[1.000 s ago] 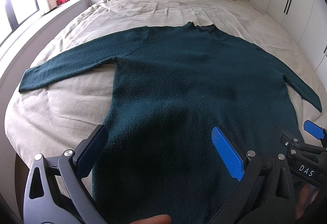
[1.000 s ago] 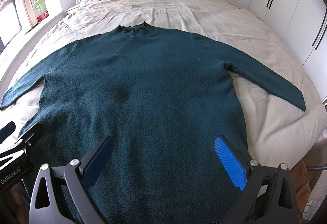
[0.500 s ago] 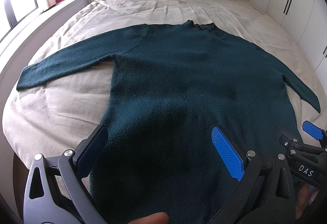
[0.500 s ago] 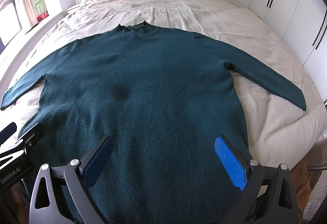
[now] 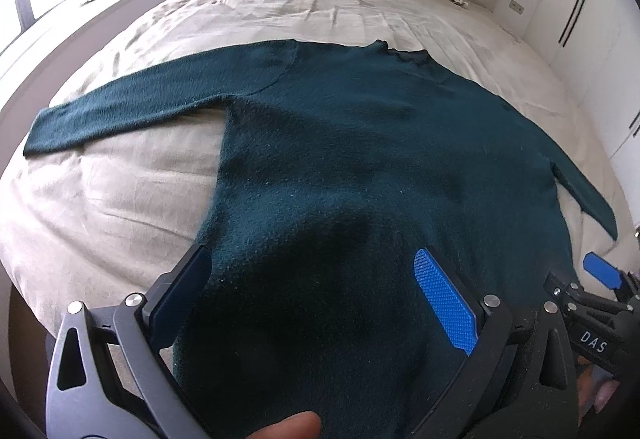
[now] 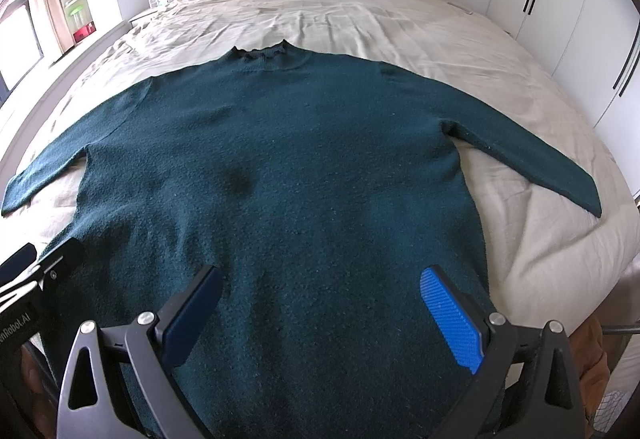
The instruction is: Fold small clothes
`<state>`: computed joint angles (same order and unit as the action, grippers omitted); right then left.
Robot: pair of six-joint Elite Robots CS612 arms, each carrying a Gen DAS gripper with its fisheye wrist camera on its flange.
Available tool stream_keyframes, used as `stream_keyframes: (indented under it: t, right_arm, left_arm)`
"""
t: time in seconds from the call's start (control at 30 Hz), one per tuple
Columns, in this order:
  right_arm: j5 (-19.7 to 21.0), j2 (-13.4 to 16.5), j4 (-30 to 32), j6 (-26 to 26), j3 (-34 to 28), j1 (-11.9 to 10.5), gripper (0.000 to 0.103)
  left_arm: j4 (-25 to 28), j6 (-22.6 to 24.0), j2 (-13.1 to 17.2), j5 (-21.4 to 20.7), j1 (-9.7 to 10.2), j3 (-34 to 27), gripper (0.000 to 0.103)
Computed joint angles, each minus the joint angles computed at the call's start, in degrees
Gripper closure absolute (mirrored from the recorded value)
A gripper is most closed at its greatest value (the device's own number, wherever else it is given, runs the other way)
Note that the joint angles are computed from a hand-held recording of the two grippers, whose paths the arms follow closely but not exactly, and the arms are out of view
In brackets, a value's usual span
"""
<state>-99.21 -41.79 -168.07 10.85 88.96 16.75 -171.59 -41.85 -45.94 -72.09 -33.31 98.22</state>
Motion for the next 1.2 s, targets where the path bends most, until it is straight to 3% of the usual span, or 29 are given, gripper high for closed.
stream_keyframes:
  t: [0.2, 0.23, 0.3, 0.43, 0.53, 0.6, 0.67, 0.83, 0.93, 1.0, 1.1, 1.2]
  right_arm:
    - [0.1, 0.5, 1.5, -0.5, -1.2, 0.3, 0.002]
    - [0.2, 0.6, 1.8, -0.6, -1.5, 0.3, 0.002]
    - [0.5, 0.9, 2.2, -1.0, -2.2, 0.4, 0.002]
    - [0.7, 1.3, 2.1, -1.8, -3.3, 0.6, 0.002]
    - [0.9, 1.7, 2.7, -2.3, -4.5, 0.7, 0.002]
    - [1.0, 2.1, 3.3, -2.4, -5.4, 0.7, 0.002]
    - [1.3, 2.4, 3.9, -2.6, -6.1, 0.8, 0.002]
    - [1.3, 3.6, 6.6, -3.2, -8.6, 1.2, 0.002]
    - [1.5, 4.3, 7.6, -3.6, -10.1, 1.6, 0.002]
    - [1.5, 4.9, 8.7, -4.1, -11.2, 1.9, 0.002]
    - [1.5, 5.7, 10.2, -4.7, -12.7, 2.4, 0.002]
    - [1.5, 6.4, 11.2, -5.4, -14.0, 2.9, 0.002]
  left_arm:
    - [-2.8, -1.3, 0.4, -3.6, 1.53, 0.5, 0.000]
    - [-5.2, -1.6, 0.7, -7.3, 2.50, 0.6, 0.000]
    - [-7.4, -2.0, 1.1, -10.5, 3.54, 0.5, 0.000]
    - [-15.0, -3.5, 1.5, -11.3, 5.43, 1.8, 0.000]
    - [-14.7, -5.7, 1.2, -14.9, 8.14, 2.0, 0.000]
    - [-19.2, -10.9, 1.3, -15.0, 10.30, 3.4, 0.000]
    - [-28.5, -18.3, 2.2, -14.7, 13.01, 5.3, 0.000]
    - [-44.8, -36.2, 5.3, -9.9, 19.00, 7.6, 0.000]
    - [-50.0, -44.9, 7.0, -5.8, 21.32, 8.3, 0.001]
    - [-52.1, -48.3, 7.8, -4.1, 22.39, 8.4, 0.002]
    - [-55.3, -53.2, 9.7, -3.6, 23.75, 7.5, 0.006]
    - [-57.9, -56.8, 12.4, -4.4, 24.18, 5.9, 0.018]
